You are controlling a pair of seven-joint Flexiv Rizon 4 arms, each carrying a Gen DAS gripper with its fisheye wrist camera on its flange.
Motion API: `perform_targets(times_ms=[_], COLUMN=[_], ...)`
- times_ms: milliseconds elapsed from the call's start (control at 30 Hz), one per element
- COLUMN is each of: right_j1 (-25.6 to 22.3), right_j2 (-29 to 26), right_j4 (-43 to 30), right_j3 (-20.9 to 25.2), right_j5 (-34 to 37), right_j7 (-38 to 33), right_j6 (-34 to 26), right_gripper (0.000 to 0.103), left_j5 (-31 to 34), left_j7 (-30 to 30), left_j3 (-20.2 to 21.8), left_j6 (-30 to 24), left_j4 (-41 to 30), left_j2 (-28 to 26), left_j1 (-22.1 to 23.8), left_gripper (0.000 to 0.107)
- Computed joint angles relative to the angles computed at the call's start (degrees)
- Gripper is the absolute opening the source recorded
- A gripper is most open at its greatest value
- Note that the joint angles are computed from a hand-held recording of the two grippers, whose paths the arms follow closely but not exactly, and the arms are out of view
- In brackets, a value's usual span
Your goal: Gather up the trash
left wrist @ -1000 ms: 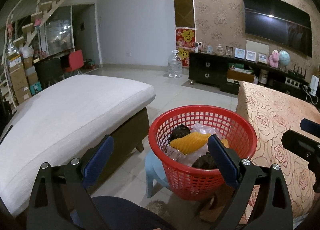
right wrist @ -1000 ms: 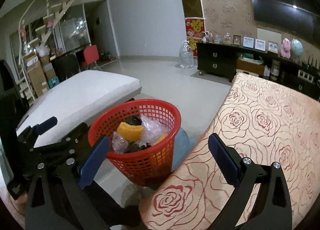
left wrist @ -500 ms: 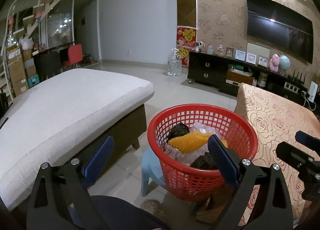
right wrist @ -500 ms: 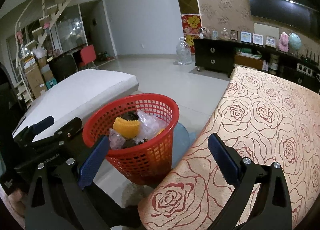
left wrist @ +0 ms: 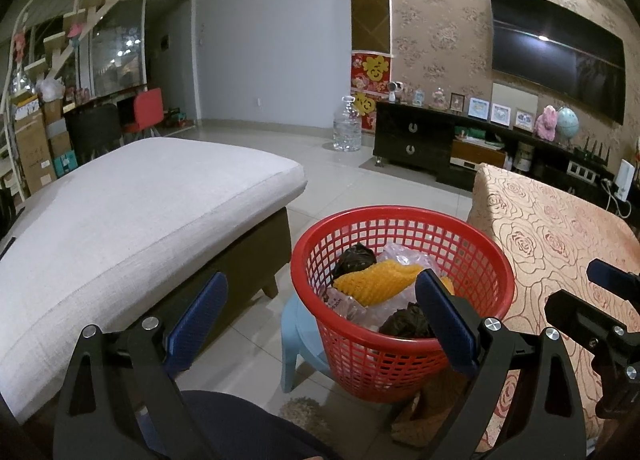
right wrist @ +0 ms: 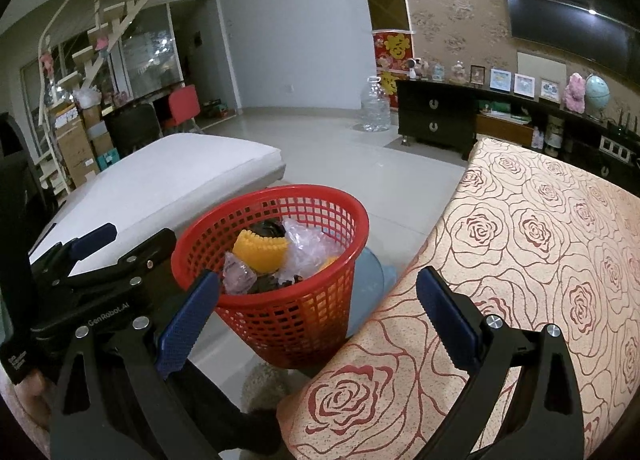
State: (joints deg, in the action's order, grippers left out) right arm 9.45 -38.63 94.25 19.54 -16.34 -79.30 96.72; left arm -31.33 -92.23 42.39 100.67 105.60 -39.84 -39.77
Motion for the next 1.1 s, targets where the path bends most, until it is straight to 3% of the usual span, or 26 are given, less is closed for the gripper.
perform_targets(times_ms=[1100], right_j1=[-0.7], right_j2=[-0.1], right_j4=[0.3], right_j3=[1.7], right_j5=[0.3], right_j7=[-2.8], right_j6=[-1.2], right_gripper=[0.096], left_j5=[0.5], left_j7=[-0.7], left_j3=[-0.8], left_j6=[0.1], left_j4=[0.2], left_j2=[0.4], left_j1=[0.3], left_gripper=[0.092])
